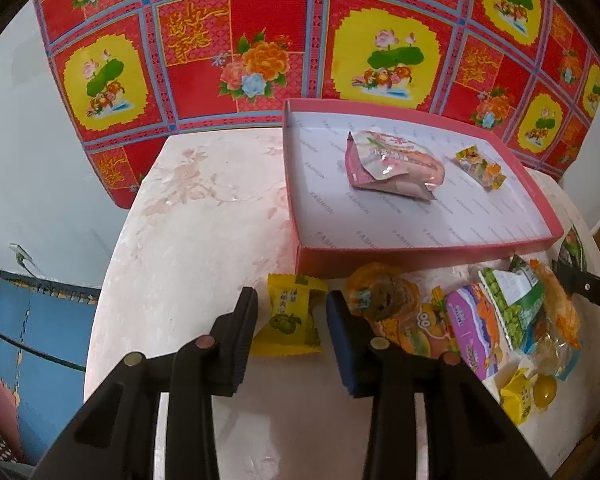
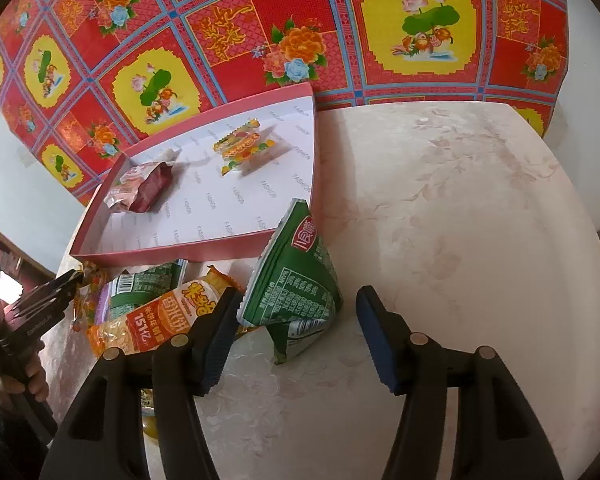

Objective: Organize snacks
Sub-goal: 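Grasp the yellow candy with left while right grasps the green triangular bag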

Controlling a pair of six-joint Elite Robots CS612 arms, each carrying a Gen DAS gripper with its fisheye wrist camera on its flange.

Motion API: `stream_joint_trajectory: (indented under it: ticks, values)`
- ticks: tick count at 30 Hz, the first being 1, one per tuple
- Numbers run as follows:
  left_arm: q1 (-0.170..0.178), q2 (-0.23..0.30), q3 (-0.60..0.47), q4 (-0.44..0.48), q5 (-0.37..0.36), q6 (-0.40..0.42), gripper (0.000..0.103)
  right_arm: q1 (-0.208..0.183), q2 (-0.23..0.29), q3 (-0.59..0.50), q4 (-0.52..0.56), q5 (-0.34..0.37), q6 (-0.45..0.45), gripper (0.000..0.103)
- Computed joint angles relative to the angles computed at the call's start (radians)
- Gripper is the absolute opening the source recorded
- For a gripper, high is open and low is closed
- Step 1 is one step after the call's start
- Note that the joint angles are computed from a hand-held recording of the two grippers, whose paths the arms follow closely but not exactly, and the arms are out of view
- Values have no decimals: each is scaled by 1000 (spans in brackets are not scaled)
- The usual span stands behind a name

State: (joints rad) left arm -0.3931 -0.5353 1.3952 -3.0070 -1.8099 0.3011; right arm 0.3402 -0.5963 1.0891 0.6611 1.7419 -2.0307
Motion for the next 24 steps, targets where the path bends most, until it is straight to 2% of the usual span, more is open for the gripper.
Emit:
stream_joint_trajectory:
  ticks: [3,5,12,14,16,18,24]
  values:
    - [-2,-1,9,-20,11,-2,35,5,-4,8,-26,12,-19,71]
    - [-1,-2,10,-16,3,-4,32,10,7,-11,-3,30,-39,71]
    - [7,-4,13,-15,-18,-27,26,7,-10,22,-49,32,-14,70]
    - [8,-7,18,-18,-24,-31,26,9,-10,23,-44,43,1,64]
    - [9,-10,23,-23,-32,-34,26,13,-2,12,-10,67,14,46]
    - [10,-12,26,-28,-33,-40,25,16,-2,16,-2,81,18,34]
    - [14,-20,34,-46,-47,-59,25,22,-6,30,-12,98,30,30]
